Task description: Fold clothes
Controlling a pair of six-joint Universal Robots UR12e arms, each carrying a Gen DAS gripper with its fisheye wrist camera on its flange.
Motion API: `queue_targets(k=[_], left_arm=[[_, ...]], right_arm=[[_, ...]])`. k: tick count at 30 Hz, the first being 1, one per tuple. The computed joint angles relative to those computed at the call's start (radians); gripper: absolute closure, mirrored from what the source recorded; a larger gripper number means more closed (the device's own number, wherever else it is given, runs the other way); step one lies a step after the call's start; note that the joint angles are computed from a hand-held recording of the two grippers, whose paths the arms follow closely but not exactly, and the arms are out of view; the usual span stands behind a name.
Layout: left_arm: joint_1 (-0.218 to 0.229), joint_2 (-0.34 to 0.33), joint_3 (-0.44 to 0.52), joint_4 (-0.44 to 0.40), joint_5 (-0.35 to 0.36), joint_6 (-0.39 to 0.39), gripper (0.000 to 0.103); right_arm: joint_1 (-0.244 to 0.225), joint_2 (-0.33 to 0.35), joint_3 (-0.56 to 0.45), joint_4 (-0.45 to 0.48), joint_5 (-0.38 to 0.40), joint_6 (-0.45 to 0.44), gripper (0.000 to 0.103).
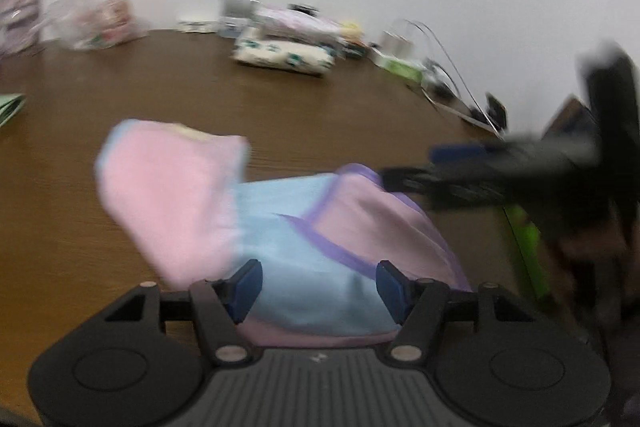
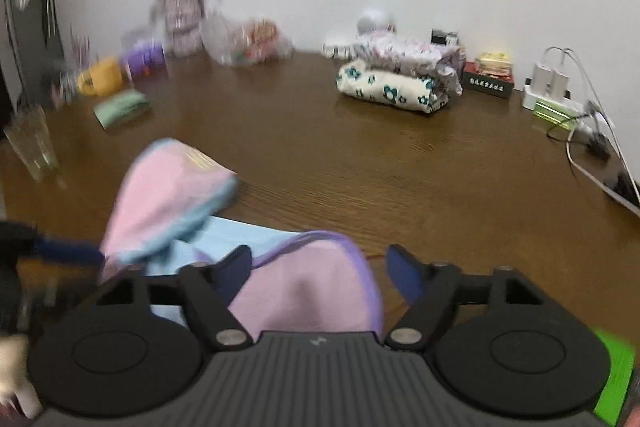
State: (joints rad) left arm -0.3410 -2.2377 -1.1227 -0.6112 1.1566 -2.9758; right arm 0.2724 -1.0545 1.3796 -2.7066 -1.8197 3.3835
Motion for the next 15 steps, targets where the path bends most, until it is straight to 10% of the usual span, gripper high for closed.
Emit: queue_targets(k=[5, 11, 12, 14, 15], left_arm=[[-0.027, -0.008, -0.02, 0.066, -0.019, 0.163, 0.041], [-0.039, -0.013, -0.043, 0.075, -0.12, 0.402, 0.028], [-0.042, -0.017, -0.032, 0.044, -0.117, 0.417, 0.035], [-0.048, -0.023, -0.014, 0.004, -0.092, 0.427, 0.095], [-0.05, -0.024, -0.017, 0.027, -0.071, 0.417, 0.1]], right_arm=[[-0.021, 0.045, -0.067, 0.154, -0.023, 0.039, 0.033], [-0.024, 0.033, -0.012, 0.063, 0.007, 0.064, 0.059], [-0.022, 0.03, -0.009, 0.058, 0.006, 0.063, 0.074], [-0.02, 0.026, -0.005, 0.056, 0.025, 0.066, 0.095], [-0.019, 0.024, -0.003, 0.055, 0.035, 0.068, 0.097]])
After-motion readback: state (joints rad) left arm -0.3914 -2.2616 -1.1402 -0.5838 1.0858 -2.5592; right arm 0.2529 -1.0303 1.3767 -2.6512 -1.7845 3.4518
